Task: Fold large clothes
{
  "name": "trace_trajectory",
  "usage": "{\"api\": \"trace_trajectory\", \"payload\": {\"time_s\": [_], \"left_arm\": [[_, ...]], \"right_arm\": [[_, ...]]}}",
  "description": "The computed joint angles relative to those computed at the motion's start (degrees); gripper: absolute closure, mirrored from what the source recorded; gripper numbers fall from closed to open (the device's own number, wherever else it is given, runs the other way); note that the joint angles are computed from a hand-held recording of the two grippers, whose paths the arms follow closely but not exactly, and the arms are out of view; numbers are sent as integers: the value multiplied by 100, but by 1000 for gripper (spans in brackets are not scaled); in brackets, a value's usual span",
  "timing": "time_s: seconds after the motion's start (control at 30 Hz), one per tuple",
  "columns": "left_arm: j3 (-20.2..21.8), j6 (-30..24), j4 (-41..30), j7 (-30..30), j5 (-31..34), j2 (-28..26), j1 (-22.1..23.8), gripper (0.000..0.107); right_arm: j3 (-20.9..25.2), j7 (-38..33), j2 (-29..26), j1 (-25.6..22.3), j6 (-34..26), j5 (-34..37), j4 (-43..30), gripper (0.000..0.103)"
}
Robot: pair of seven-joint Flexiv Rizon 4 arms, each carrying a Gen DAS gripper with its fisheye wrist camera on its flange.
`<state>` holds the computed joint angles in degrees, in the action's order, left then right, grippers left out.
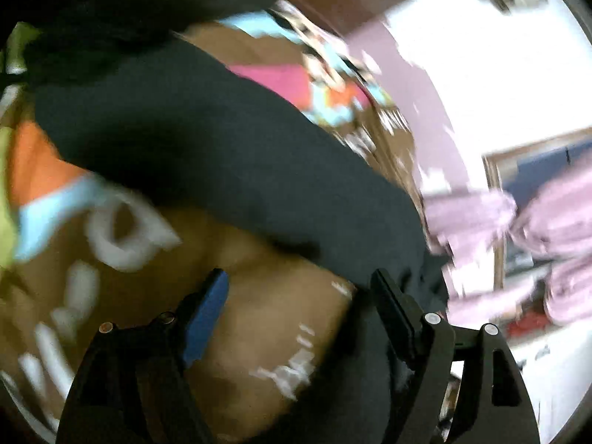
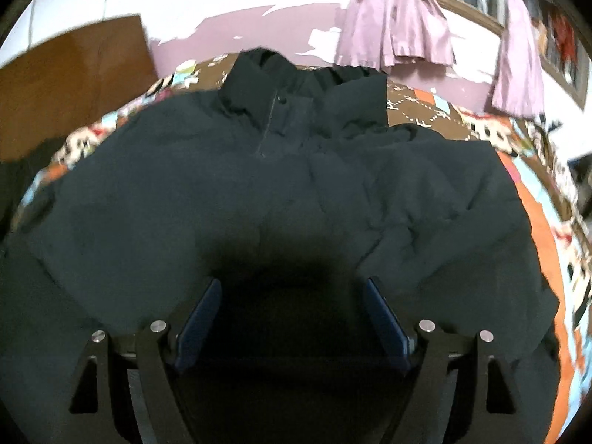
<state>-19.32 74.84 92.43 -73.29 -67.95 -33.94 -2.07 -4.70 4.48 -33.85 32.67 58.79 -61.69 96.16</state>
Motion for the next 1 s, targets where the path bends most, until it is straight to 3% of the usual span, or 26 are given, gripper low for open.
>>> {"api": "trace_trajectory", "payload": {"time_s": [0.07, 0.13, 0.23, 0.3, 0.43, 0.57, 0.6, 0.67, 0.73, 0.83, 1.0], "left_arm": [[272, 74, 8, -230, 301, -39, 14, 33], [720, 103, 16, -929, 942, -84, -53, 33], [1025, 328, 88, -1756, 1369, -163, -48, 33], [1233, 113, 4, -2376, 1773, -266, -3, 33], [471, 404, 144, -2140, 1337, -365, 560, 33], [519, 449, -53, -2295, 1802, -506, 608, 34], [546, 458, -72, -2356, 1936, -518, 599, 36], [564, 521, -95, -2437, 2172, -538, 589, 56], [803, 516, -40, -2657, 2532, -478, 472, 83], [830, 923, 141, -2734, 2907, -366, 439, 96], [883, 1595, 229, -2665, 3717, -213, 289, 103]], "right_arm": [[-26, 173, -27, 20, 182, -64, -118, 25], [-17, 129, -136, 44, 330, -40, -352, 23], [-21, -224, -420, 124, 522, 136, -835, 17], [-18, -630, -693, 206, 476, 380, -1244, 17], [-47, -1225, -1187, 357, 305, 973, -1861, 17], [-250, -1319, -1355, 550, 188, 1309, -2030, 14], [-292, -1333, -1356, 577, 189, 1341, -2031, 14], [-357, -1367, -1371, 635, 160, 1380, -2042, 13], [-421, -1353, -1375, 683, 165, 1374, -2011, 11], [-452, -1371, -1370, 710, 178, 1378, -1954, 9], [-431, -1439, -1407, 694, 181, 1446, -1961, 3]]}}
